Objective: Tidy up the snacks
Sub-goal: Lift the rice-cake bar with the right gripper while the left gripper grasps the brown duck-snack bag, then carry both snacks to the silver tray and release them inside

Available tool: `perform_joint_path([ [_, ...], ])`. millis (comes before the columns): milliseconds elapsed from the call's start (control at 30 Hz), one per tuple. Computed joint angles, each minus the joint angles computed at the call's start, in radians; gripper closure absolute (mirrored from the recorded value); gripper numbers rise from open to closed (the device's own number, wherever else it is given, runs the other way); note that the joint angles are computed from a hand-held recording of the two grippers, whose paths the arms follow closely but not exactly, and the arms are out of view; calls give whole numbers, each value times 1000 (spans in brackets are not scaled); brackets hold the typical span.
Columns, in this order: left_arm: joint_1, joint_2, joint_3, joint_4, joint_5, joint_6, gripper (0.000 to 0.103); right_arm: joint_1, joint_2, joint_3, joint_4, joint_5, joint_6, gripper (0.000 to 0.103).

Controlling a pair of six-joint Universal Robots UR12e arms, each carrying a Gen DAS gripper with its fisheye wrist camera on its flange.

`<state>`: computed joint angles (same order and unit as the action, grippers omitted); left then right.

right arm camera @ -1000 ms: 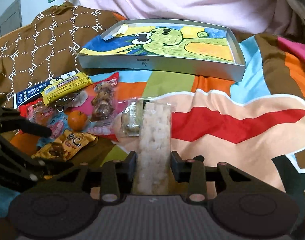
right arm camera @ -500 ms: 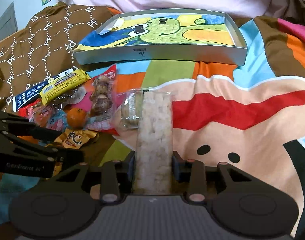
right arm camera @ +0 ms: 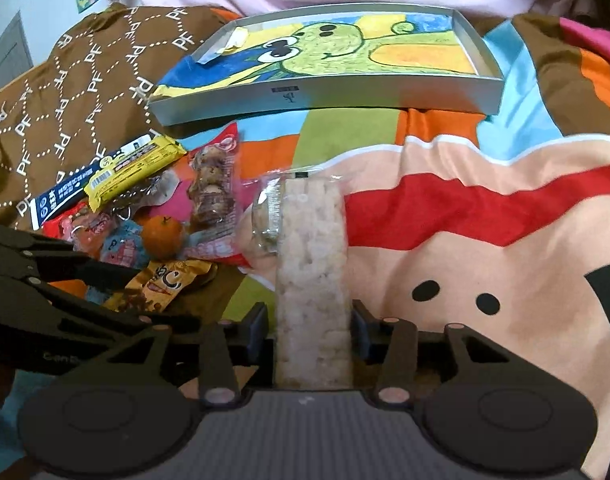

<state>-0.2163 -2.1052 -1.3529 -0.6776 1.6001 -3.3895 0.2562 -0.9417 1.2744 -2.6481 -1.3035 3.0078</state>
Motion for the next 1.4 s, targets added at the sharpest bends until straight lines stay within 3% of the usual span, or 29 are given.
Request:
perform_joint_path([
  [200,14,13,-5,-28,-36,-47,54,-1,0,-4,20,-2,8,54],
  [333,16,21,-21,-4,-42,-128,57,9,5,-9,27,-38,-4,53],
  [567,-13,6,-1,-13,53,-118,58,20,5,-4,9,-81,0,57],
  [600,-13,7,-2,-13,54,-125,59,21,3,-2,6,-86,2,63],
  [667,-11,13,-9,-7,48,-140,60,23,0,6,-6,-91,-3,66],
  [767,-11,21,-21,5,49,-143,60,24,-3,12,-15,-77,-6,67],
  [933,-20,23,-33,23,79,-84,59,25,-2,10,-14,-61,-16,67],
  [1100,-13,16,-21,4,56,-81,57,28,7,0,-7,-65,-22,63],
  [1267,-7,20,-18,-3,40,-127,61,26,7,9,-44,-62,11,67],
  [1400,-17,23,-9,-24,66,-140,61,24,0,27,-94,-55,17,67],
])
